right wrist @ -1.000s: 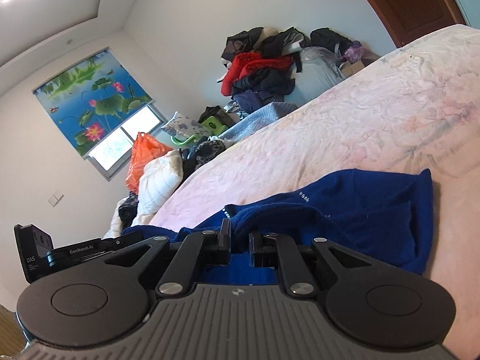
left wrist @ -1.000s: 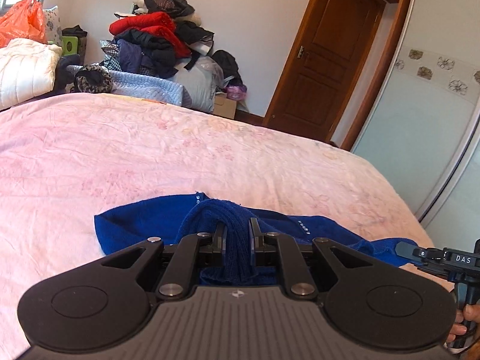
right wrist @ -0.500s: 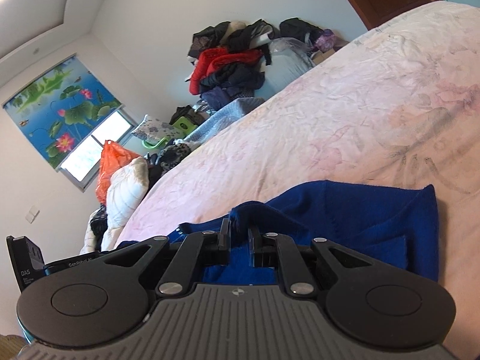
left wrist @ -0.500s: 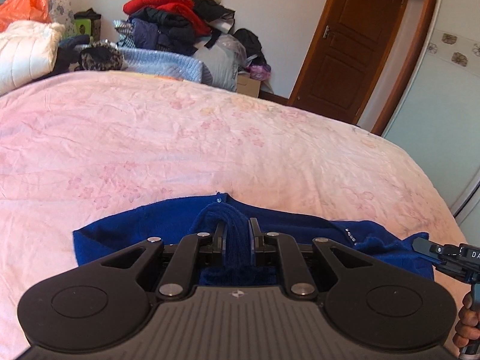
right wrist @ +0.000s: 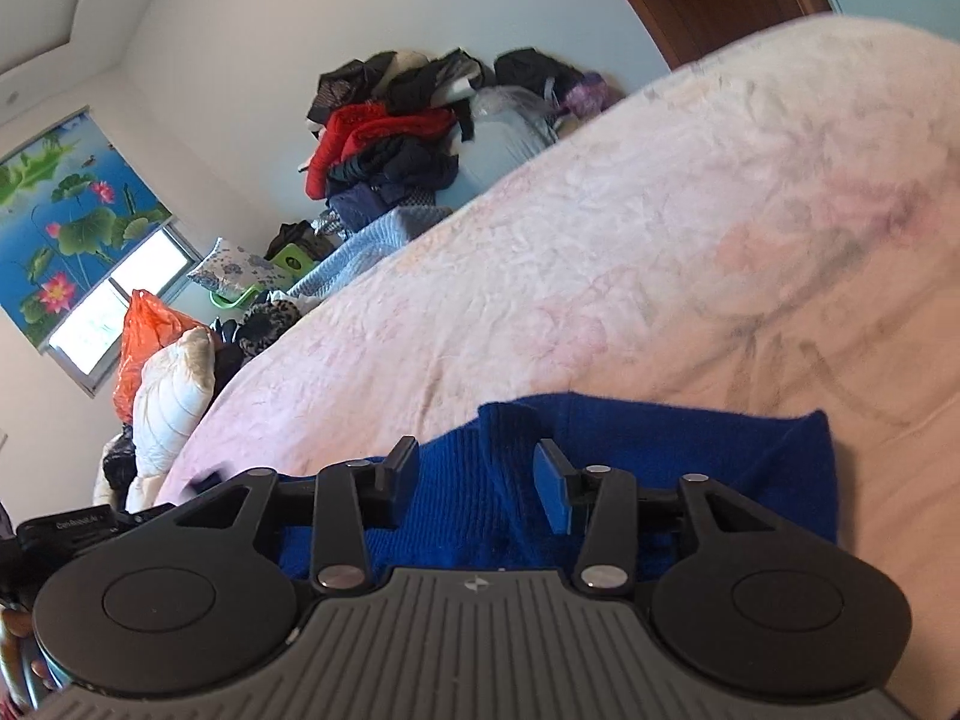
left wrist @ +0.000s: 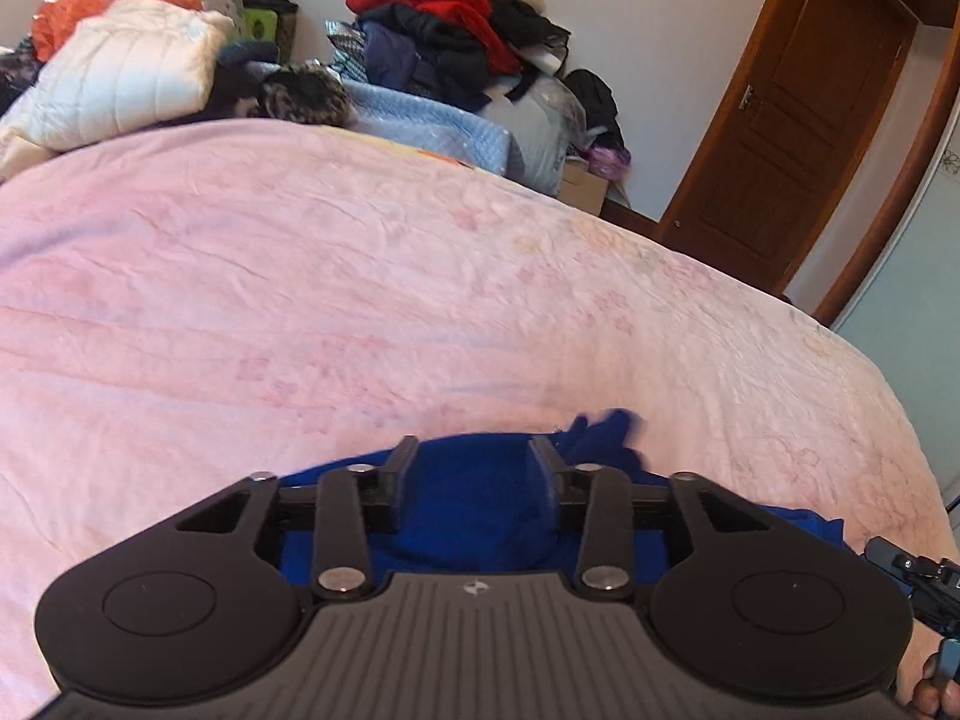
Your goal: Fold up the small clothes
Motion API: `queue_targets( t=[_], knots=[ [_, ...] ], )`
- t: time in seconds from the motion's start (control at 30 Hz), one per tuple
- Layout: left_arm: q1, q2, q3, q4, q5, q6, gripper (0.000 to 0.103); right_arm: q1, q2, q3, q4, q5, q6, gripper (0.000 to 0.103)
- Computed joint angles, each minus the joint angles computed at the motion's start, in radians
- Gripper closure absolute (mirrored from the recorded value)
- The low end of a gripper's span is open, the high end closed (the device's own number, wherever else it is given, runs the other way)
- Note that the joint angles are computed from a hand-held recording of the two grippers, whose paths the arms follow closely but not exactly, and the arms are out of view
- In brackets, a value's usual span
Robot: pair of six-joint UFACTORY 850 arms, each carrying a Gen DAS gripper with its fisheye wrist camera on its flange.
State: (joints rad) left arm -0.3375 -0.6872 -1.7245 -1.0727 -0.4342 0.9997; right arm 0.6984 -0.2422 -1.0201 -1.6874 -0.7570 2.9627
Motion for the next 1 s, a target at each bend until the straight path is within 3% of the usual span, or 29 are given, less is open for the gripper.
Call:
queue_targets(
  t=[0.1,0.17,0.27,0.37,0.4,0.47,0.57,0.7,0.9,0.97,1.0],
  knots=[
    [0.001,0.040,0.059,-0.089,-0.002,0.206,0.050,-0.018,0.002,-0.009,-0.064,0.108,-0.025,0.046],
    [-0.013,0.066,0.103,-0.086,0.021,0.316,0.047,-0.033,-0.016,-0.038,0.007,0.175,-0.138,0.043],
    [-0.034,0.090,0.166,-0.084,0.081,0.456,0.047,-0.028,-0.047,-0.085,0.237,0.097,-0.346,0.045],
    [-0.038,0.102,0.218,-0.125,0.172,0.563,0.047,-0.003,-0.064,-0.117,0.381,-0.078,-0.418,0.040],
    [-0.029,0.098,0.216,-0.094,0.155,0.526,0.047,0.005,-0.073,-0.132,0.409,-0.126,-0.449,0.042],
    [-0.008,0.091,0.204,-0.012,0.091,0.407,0.047,0.020,-0.074,-0.138,0.366,-0.140,-0.459,0.042],
    [0.022,0.123,0.254,-0.109,0.046,0.468,0.047,0.023,-0.090,-0.174,0.264,-0.052,-0.483,0.042],
    [0.054,0.174,0.338,-0.173,0.000,0.548,0.047,-0.004,-0.155,-0.284,0.126,0.157,-0.488,0.042],
    [0.106,0.215,0.413,-0.176,-0.104,0.568,0.049,-0.063,-0.297,-0.481,-0.115,0.429,-0.238,0.037],
    [0.118,0.218,0.421,-0.174,-0.139,0.573,0.075,-0.082,-0.349,-0.551,-0.120,0.493,-0.218,0.034],
    [0.122,0.218,0.423,-0.171,-0.147,0.574,0.078,-0.088,-0.373,-0.585,-0.070,0.509,-0.260,0.034]
  ],
)
